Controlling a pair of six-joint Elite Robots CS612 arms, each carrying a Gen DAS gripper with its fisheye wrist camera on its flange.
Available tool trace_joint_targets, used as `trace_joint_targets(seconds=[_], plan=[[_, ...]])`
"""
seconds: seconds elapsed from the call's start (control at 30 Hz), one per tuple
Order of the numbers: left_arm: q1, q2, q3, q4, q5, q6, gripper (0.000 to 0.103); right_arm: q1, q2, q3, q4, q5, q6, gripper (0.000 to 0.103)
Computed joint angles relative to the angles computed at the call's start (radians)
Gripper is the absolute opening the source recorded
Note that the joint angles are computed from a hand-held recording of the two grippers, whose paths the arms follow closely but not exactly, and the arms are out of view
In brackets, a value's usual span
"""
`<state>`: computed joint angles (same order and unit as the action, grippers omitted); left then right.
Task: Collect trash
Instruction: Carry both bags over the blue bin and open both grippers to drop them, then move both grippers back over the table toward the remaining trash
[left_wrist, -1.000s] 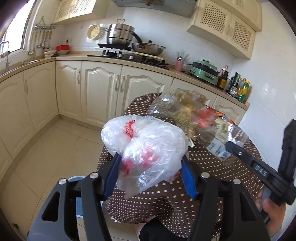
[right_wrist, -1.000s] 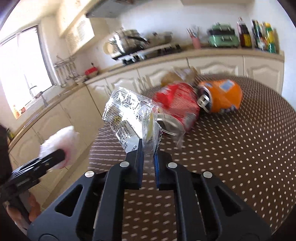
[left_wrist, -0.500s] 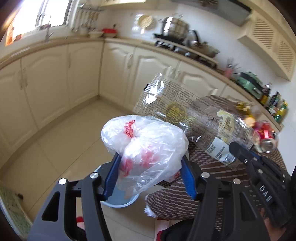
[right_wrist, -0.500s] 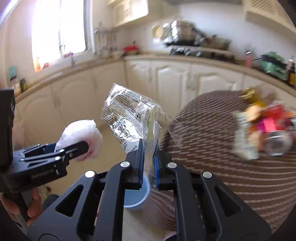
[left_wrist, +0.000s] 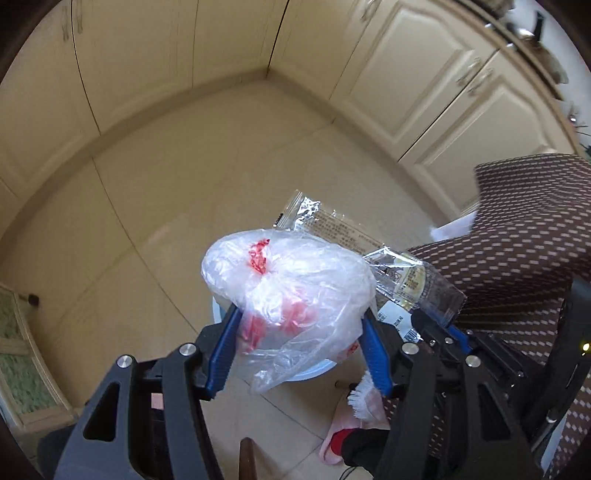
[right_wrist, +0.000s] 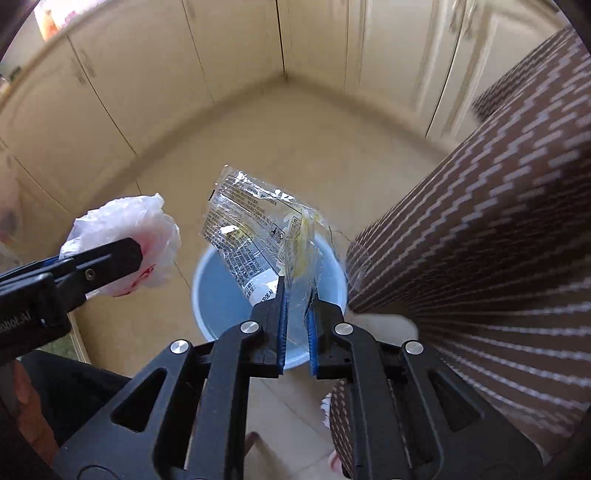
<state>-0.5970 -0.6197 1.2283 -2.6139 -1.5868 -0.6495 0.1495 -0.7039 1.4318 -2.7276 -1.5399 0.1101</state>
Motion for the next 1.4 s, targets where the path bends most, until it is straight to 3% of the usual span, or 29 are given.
trace_joint_targets(seconds=[0.13,0.27,0.37,0.4,0.43,0.63,0.77,1.1,1.4], plan=[[0.016,0.075,-0.074,0.098,-0.038,-0.022,0.06,-0.008,0.082,-0.095,0.094,0.062,0.029,0.013],[0.026,0.128,-0.127,0.159,-0.082,-0.03,0.06,-0.007,0.139,-0.168,0.183,0.059,0.032,0.015],[0.025,0.145,-0.146,0.174,-0.101,-0.038,0.061,-0.013,0.147,-0.166,0.194,0.063,0.027,0.025],[0.025,0.151,-0.153,0.177,-0.111,-0.041,0.061,-0.015,0.15,-0.168,0.2,0.058,0.027,0.044],[0.025,0.16,-0.167,0.186,-0.115,-0.042,0.061,-0.017,0.155,-0.17,0.194,0.054,0.024,0.055],[0.024,0.172,-0.173,0.179,-0.121,-0.028,0.063,-0.003,0.137,-0.146,0.151,0.013,0.041,0.055],[0.025,0.166,-0.163,0.151,-0.113,-0.029,0.065,0.003,0.122,-0.129,0.121,-0.028,0.038,0.055],[0.022,0.122,-0.117,0.115,-0.072,-0.033,0.07,0.002,0.067,-0.063,0.06,-0.055,0.044,0.055],[-0.004,0.015,-0.009,0.031,0.051,0.005,0.07,0.008,-0.01,0.014,-0.026,-0.045,0.059,0.055]])
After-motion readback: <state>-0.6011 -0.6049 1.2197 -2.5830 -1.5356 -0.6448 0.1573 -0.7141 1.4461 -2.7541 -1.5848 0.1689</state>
